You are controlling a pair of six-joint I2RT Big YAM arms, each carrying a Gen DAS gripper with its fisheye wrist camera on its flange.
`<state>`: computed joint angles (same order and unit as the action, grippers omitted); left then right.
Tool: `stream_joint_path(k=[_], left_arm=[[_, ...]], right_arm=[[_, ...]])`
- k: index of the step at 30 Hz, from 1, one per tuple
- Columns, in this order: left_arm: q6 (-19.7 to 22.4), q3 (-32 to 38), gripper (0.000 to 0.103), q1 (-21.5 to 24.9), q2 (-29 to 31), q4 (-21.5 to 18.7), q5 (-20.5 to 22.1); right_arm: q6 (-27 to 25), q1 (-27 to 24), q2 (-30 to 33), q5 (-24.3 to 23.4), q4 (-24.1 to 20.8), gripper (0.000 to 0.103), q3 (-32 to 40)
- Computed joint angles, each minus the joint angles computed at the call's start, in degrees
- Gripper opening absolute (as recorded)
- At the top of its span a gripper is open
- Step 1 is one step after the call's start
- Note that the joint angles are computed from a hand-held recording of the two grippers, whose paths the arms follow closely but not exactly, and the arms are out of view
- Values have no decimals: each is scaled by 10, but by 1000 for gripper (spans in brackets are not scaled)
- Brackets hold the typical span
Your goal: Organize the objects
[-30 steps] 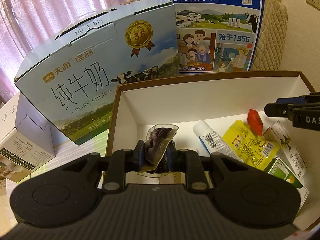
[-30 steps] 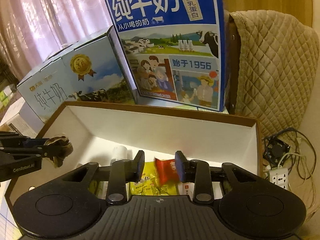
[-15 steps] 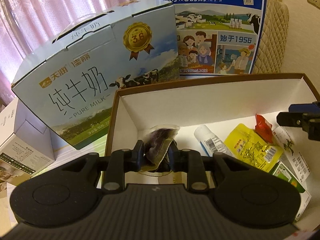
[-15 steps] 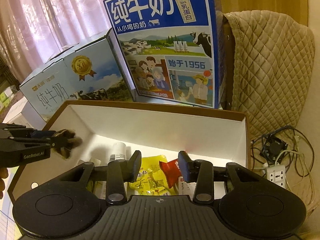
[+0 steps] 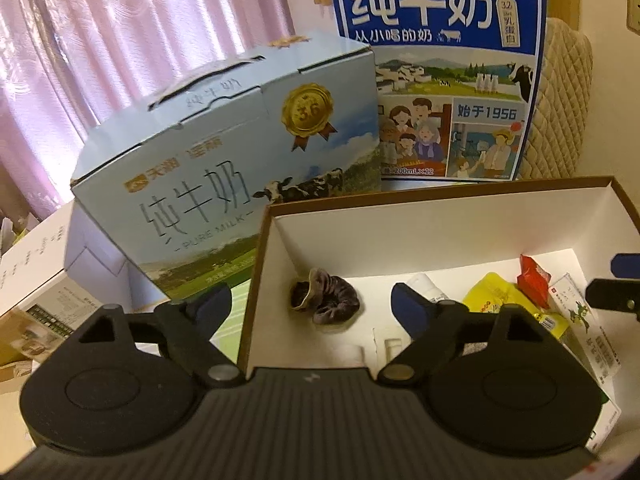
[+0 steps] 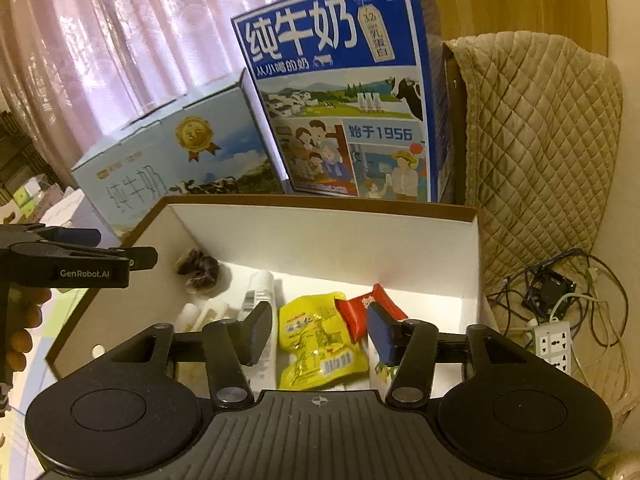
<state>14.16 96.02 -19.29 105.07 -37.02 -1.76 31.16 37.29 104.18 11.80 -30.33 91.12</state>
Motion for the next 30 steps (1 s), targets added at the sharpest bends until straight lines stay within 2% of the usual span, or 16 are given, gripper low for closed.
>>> stream_joint_path(k=[7,9,17,21,26,30], left_arm=[[-14,-70,102,6,-68,24,28],[-15,-89,102,8,-90,26,42],[-33,-174,102,3,-188,50,53],[-37,-216,102,-2,-237,53,43],[-55,-257,102,-8,-290,26,50],[-78,-283,102,-18,-322,1,27]], right_arm=[[15,23,-54,34,17,59,-58],[19,30,-70,46,22,61,-75],[21,65,-120,106,10,67,-117],[22,84,-139,140,4,72,-133],[45,98,-165,133,13,73,-158],[64,109,-184,129,10,73,-176]])
